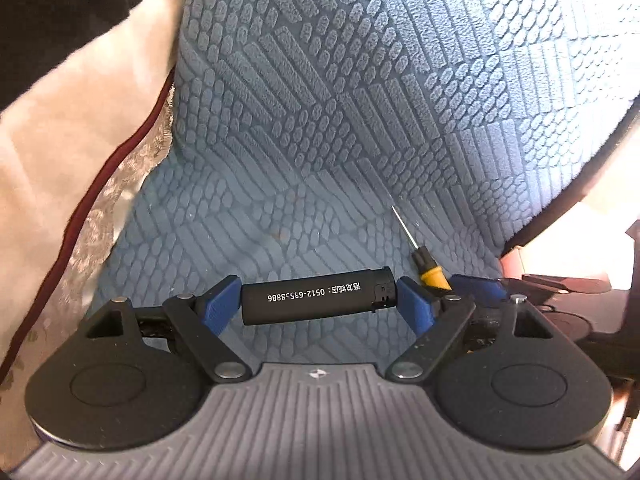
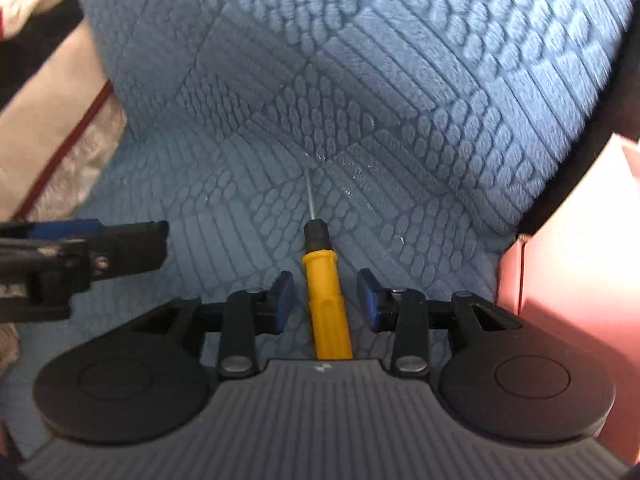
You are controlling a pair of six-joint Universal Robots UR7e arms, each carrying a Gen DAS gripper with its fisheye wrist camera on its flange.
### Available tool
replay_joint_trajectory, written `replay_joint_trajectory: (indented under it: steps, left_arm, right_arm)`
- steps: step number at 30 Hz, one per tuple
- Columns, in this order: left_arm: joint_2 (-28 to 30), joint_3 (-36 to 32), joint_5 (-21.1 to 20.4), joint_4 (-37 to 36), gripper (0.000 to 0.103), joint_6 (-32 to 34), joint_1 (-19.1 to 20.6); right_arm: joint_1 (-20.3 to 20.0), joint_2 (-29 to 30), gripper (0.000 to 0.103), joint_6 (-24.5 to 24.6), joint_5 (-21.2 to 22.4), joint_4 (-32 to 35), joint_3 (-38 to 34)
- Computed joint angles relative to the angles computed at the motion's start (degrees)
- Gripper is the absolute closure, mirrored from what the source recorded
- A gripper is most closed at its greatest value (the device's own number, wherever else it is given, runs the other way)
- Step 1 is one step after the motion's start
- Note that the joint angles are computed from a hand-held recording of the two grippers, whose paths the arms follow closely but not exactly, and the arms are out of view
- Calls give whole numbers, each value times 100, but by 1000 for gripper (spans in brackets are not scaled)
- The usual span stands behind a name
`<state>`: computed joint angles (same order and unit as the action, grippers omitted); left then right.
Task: Organize rigid objects
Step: 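Lift the USB stick with the left tool while the right tool carries the screwdriver to the pink box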
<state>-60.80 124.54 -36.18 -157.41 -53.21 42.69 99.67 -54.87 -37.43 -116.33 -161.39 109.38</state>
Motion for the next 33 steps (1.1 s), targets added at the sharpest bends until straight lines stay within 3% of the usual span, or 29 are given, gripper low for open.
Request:
replay_joint_trajectory:
  steps: [1,2,6,13,23,33]
  left_arm:
    - [-27,38,-3,-29,16,-9,-27]
    - [-76,89,5,-27,16,-49,-66]
    - [-157,244,59,-141,16,-141,-188]
    - [-350,414,-26,-93,16,-111,-386]
    - [-729,794,-15,266,16,-566,-1051]
    - [-1129,834,-94,1239,16,-1240,-1574]
  right_arm:
    - [16,22,80,-56,-41,-129,42]
    - [21,18,81,-36,-23,-170,71]
    - [98,-3,82,112,-212,-445,219]
    - [207,-502,82,276,-144,-619,710]
    - [346,-1287,82,520,-40,-679,1418]
    - [440,-2201,82,1001,35,66,1769]
